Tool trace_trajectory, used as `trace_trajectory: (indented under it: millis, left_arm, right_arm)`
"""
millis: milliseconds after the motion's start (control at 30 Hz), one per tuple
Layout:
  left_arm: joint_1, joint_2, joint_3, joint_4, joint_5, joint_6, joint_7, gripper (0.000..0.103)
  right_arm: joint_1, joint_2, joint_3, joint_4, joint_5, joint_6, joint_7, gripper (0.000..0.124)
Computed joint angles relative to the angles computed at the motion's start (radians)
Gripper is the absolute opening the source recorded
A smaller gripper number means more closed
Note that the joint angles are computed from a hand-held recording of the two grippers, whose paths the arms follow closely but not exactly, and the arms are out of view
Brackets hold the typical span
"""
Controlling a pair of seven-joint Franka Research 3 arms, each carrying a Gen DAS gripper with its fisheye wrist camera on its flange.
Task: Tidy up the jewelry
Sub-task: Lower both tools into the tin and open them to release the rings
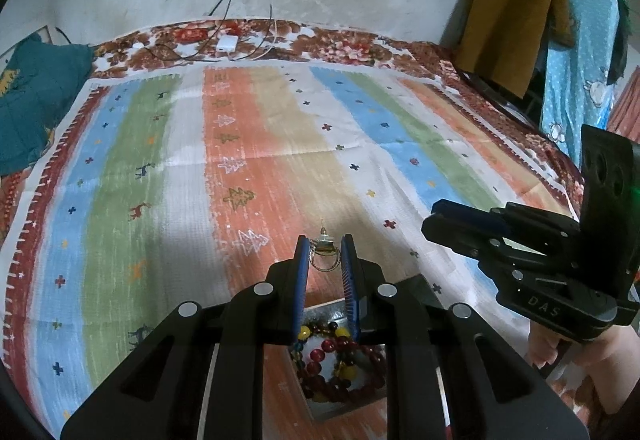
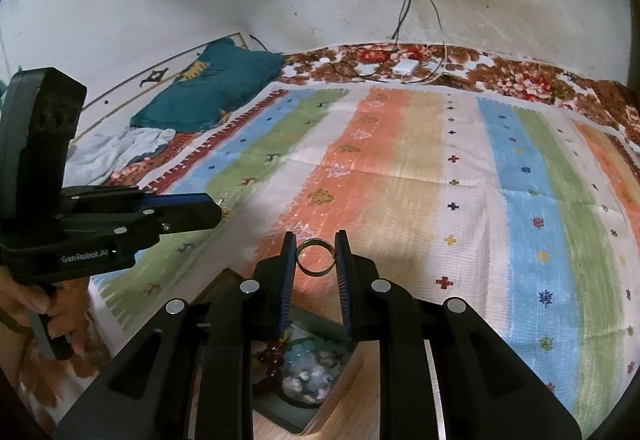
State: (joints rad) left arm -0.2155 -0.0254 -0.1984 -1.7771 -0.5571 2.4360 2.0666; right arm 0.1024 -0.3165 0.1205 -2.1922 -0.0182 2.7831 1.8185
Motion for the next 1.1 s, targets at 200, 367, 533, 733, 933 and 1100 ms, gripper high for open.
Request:
trace_trajectory:
  millis: [200, 367, 533, 733, 933, 1100]
  left_arm:
    - [-0.010, -0.044, 0.008, -0.051, -0.031, 0.014, 0.047, 0.016]
    - [-0.024, -0.072, 0.018, -0.085, -0.039, 0.010, 0.063, 0.016]
    - [-0.038, -0.098, 0.030, -0.112, -0.054, 0.009, 0.080, 0.016]
    - [-0.052, -0.121, 0.043, -0.137, -0.066, -0.010, 0.088, 0.016]
    - [-0.055, -0.134, 0.051, -0.155, -0.072, -0.020, 0.073, 0.016]
    - [-0.055, -0.134, 0.054, -0.155, -0.072, -0.032, 0.069, 0.016]
  right_arm:
    - [0.010, -0.027, 0.002, -0.024, 0.014, -0.002, -0.008, 0.020]
    - [0.025, -0.046, -0.002, -0.040, 0.040, -0.011, -0.023, 0.020]
    - [0.035, -0.071, -0.001, -0.064, 0.066, -0.015, -0.035, 0.020]
    - [0.050, -0.094, 0.000, -0.082, 0.096, -0.010, -0.060, 0.020]
    - [0.058, -0.098, 0.001, -0.084, 0.113, -0.025, -0.081, 0.020]
    - [0.067, -0.097, -0.007, -0.082, 0.135, -0.037, -0.094, 0.021]
